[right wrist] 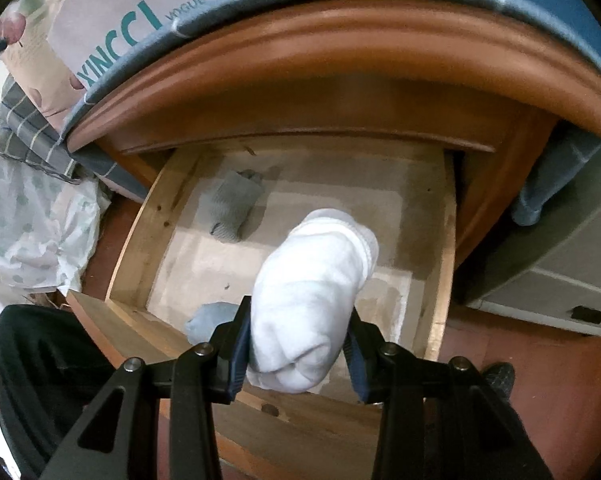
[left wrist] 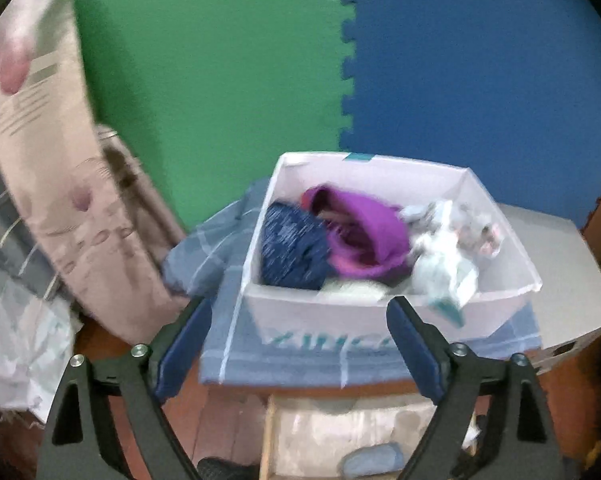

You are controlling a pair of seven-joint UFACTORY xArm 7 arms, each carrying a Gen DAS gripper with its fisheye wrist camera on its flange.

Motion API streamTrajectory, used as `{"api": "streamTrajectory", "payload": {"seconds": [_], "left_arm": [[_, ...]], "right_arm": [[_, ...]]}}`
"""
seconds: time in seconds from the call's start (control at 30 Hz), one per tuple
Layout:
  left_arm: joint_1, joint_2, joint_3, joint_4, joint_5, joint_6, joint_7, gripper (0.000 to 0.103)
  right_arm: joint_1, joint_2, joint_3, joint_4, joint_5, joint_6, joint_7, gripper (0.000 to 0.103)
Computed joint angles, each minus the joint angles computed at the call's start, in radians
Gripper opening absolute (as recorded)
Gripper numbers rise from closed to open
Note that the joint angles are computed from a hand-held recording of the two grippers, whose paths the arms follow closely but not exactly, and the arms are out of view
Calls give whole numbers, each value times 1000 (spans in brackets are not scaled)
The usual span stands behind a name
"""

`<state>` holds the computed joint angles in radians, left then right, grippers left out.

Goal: Take underwear out of drawer
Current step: 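Withdraw the left gripper toward the drawer while the right carries the white sock up, then lower the white sock into the box with the right gripper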

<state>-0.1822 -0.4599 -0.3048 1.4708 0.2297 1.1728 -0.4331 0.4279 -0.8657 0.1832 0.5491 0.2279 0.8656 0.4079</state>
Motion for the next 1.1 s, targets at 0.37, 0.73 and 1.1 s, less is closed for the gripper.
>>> {"api": "streamTrajectory", "payload": {"seconds": [0.37,0.73,1.1], "left_arm": [[102,-327,7,-436,39,-29,-136,88],[104,-368,18,-649,28,-85,-203,88],[71,-374,46,-676,-32,-108,-179,88]], "right_arm": [[-17,-63,38,126,-45,160,56,41],[-139,29,94,536,-185,246,5,41],[-238,380,172,981,-315,292,-16,41]]}}
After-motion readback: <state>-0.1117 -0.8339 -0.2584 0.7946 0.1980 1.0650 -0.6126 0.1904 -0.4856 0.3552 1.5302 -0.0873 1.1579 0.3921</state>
